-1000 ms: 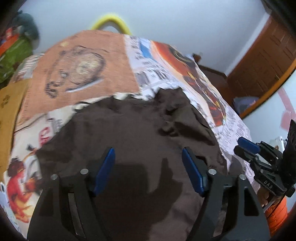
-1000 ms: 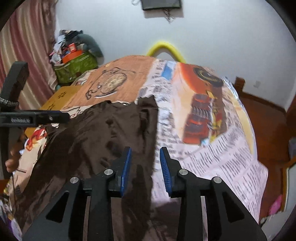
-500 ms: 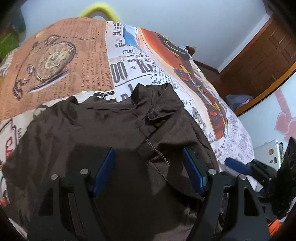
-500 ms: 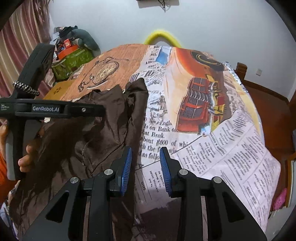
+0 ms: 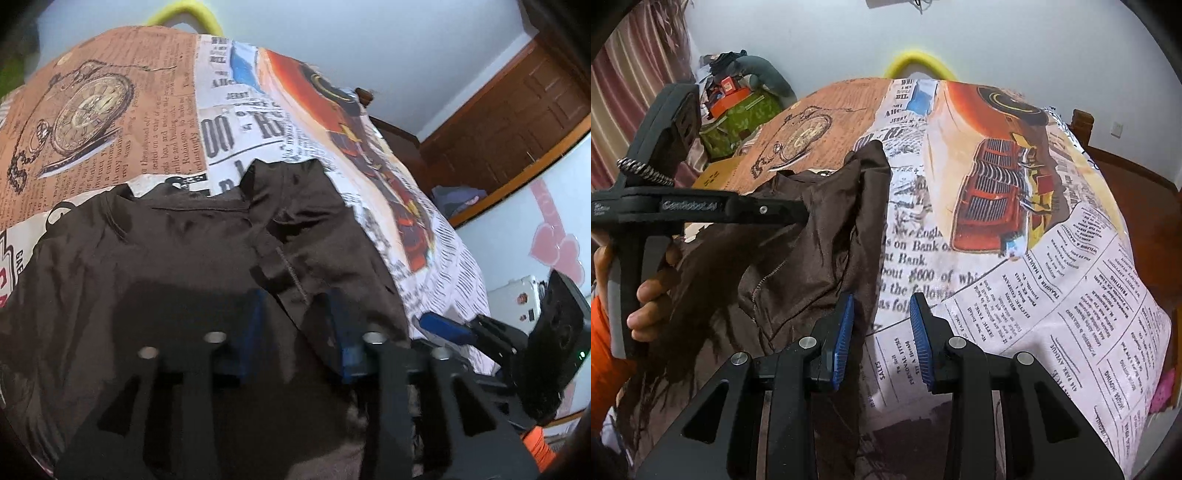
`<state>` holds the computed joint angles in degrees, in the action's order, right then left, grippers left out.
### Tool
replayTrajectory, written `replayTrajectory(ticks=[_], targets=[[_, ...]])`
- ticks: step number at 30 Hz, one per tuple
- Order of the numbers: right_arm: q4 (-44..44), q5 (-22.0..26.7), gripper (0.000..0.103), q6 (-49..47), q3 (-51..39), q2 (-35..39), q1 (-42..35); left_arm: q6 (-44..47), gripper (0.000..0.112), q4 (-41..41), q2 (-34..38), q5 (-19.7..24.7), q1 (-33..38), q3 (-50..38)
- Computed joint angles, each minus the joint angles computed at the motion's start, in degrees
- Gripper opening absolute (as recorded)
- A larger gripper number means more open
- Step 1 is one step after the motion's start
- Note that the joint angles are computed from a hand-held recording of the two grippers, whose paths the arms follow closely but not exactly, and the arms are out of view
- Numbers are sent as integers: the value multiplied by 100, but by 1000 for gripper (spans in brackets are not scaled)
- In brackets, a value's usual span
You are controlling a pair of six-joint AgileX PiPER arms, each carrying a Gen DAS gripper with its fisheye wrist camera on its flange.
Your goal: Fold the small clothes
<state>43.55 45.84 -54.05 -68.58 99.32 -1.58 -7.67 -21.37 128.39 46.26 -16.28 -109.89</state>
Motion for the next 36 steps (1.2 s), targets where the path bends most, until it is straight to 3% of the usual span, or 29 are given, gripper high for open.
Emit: replayTrajectory(ticks=[2, 14, 20, 21, 22, 24, 33, 36], targets=[[-94, -109, 28, 49, 23, -23, 64, 40, 54, -17, -56, -33, -38, 75], [-79, -132, 28, -77, 101, -26, 93, -760, 54, 633, 735, 502, -43, -1169], [-11, -138, 28, -134, 101, 45, 82, -286, 52, 295, 732, 197, -84, -1038], [-10, -138, 28, -135, 98, 46, 84, -307, 44, 365, 780, 251, -124, -1133], [-11, -144, 28, -142, 100, 43, 86, -358, 27, 450, 822, 332, -164, -1221], [-18, -161, 28, -132, 106, 37, 92, -587, 6, 765, 1022, 658, -250, -1607], [-12, -222, 29, -215, 142, 29, 92, -755, 1, 1426, -61, -290, -322, -53], [-18, -252, 29, -244, 174, 6, 102, -924, 1, 1656, -360, -398, -260, 281]])
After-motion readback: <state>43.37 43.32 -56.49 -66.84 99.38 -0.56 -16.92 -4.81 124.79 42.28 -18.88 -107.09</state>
